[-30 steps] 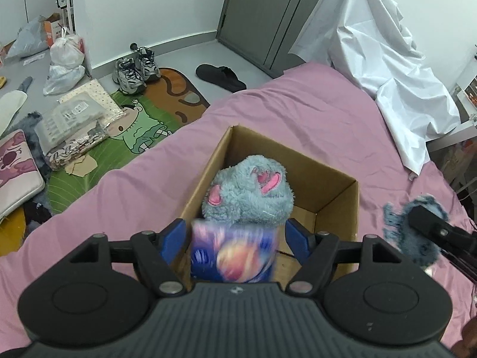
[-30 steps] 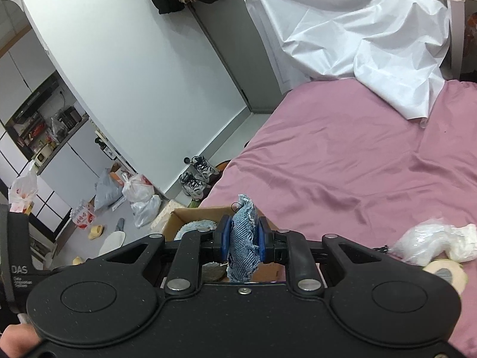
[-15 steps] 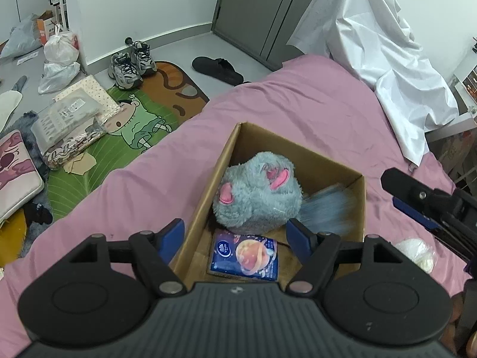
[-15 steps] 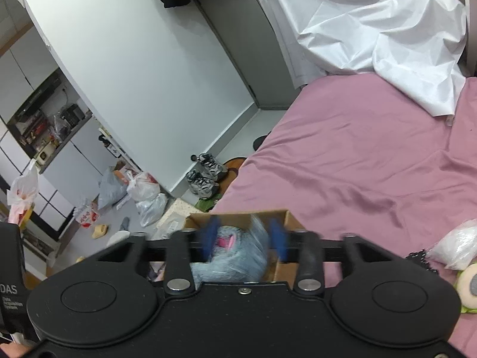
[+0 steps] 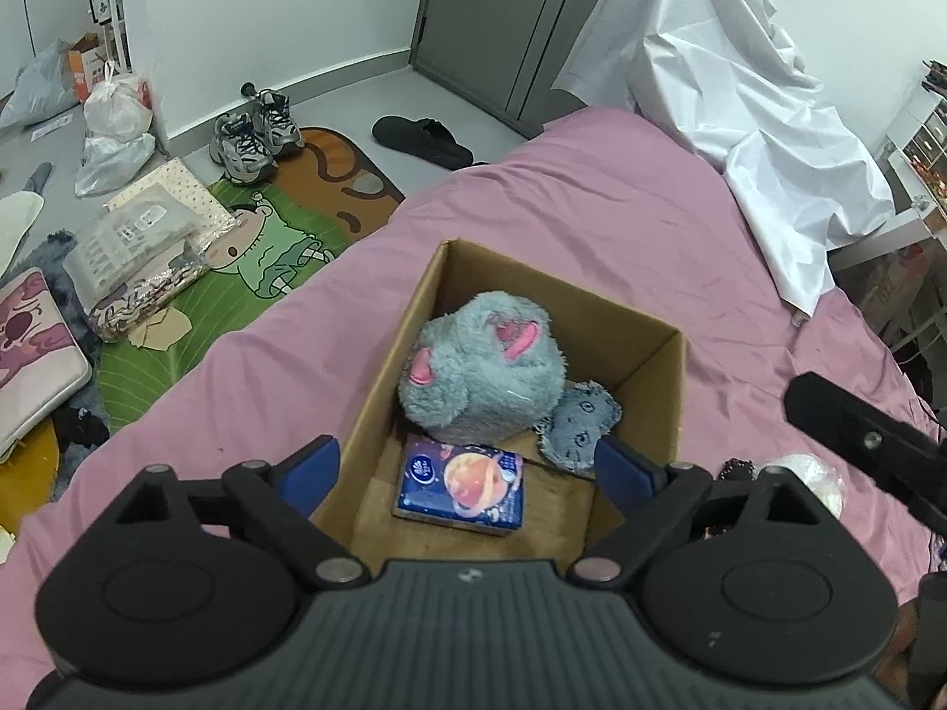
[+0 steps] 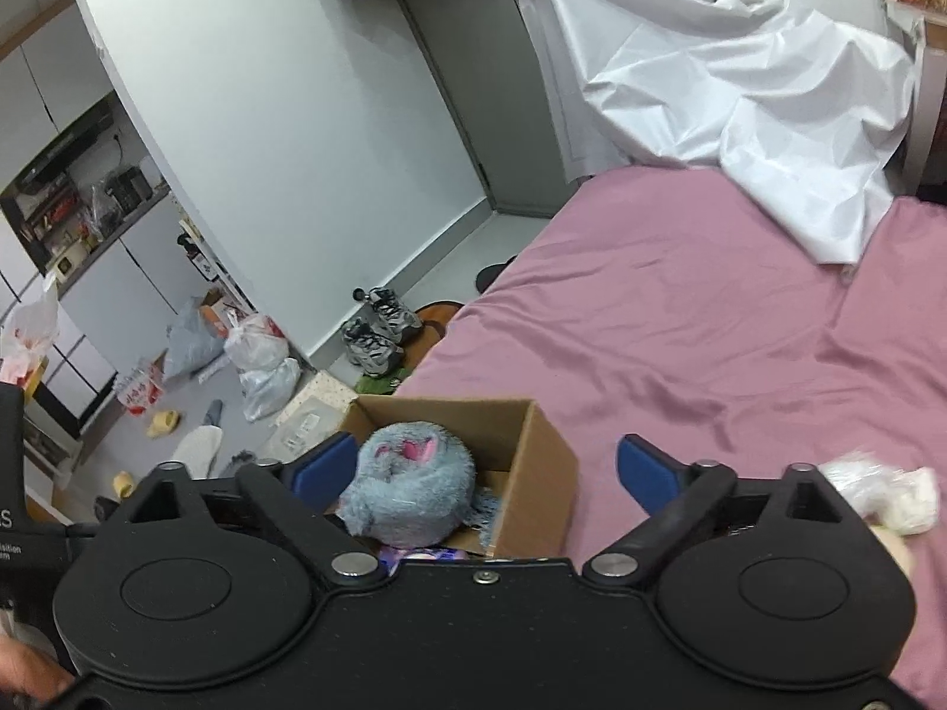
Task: Organize soft objects
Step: 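Withdraw both tools from the box back toward the remaining items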
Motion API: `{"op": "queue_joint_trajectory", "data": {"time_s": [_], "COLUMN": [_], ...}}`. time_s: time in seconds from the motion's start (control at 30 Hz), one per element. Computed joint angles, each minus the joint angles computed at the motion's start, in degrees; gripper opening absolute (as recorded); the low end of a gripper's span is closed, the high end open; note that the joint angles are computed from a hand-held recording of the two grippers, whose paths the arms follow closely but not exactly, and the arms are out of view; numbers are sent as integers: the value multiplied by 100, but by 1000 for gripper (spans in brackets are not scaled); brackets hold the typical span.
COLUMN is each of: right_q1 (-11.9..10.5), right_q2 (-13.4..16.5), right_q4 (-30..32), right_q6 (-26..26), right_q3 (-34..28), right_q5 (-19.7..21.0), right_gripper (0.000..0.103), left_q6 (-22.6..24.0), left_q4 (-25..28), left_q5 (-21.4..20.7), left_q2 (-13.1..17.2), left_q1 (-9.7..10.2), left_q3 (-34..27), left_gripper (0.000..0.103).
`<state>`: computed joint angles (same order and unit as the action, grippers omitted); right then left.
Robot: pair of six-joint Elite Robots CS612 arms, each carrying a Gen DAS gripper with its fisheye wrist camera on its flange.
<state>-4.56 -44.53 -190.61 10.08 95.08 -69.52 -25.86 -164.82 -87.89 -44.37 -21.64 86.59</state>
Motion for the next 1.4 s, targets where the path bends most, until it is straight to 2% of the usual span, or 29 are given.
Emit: {"op": "queue_joint_trajectory", "data": {"time_s": [0.17,0.5,0.7,1.0,1.23,1.4], "right_q1": [-102,-356,-548,-839,-1010,-1150], "right_q2": [-188,-486,-493,-471,-449,-414], "right_q4": [12,-15,-38,197,129,0], "right_q6": [-41,-324,-20,153,341,651], "right_q3": [190,566,716,840,921,949], "right_q5": [-110,-323,-328,-28,143,110], "right_gripper": [103,103,103,103,103,103], "left_q6": [49,42,195,162,74,36], "left_q4": [-44,-186,-181,-26,106,165], "left_q5": [6,294,371,587,663,658], "left_q2": [-82,-216,-216,-122,-3,90], "left_q1": [-75,-360,-538,-770,-880,-961], "left_q3": [68,207,221,96,-75,-202], "left_gripper": [97,99,99,99,99,99]}}
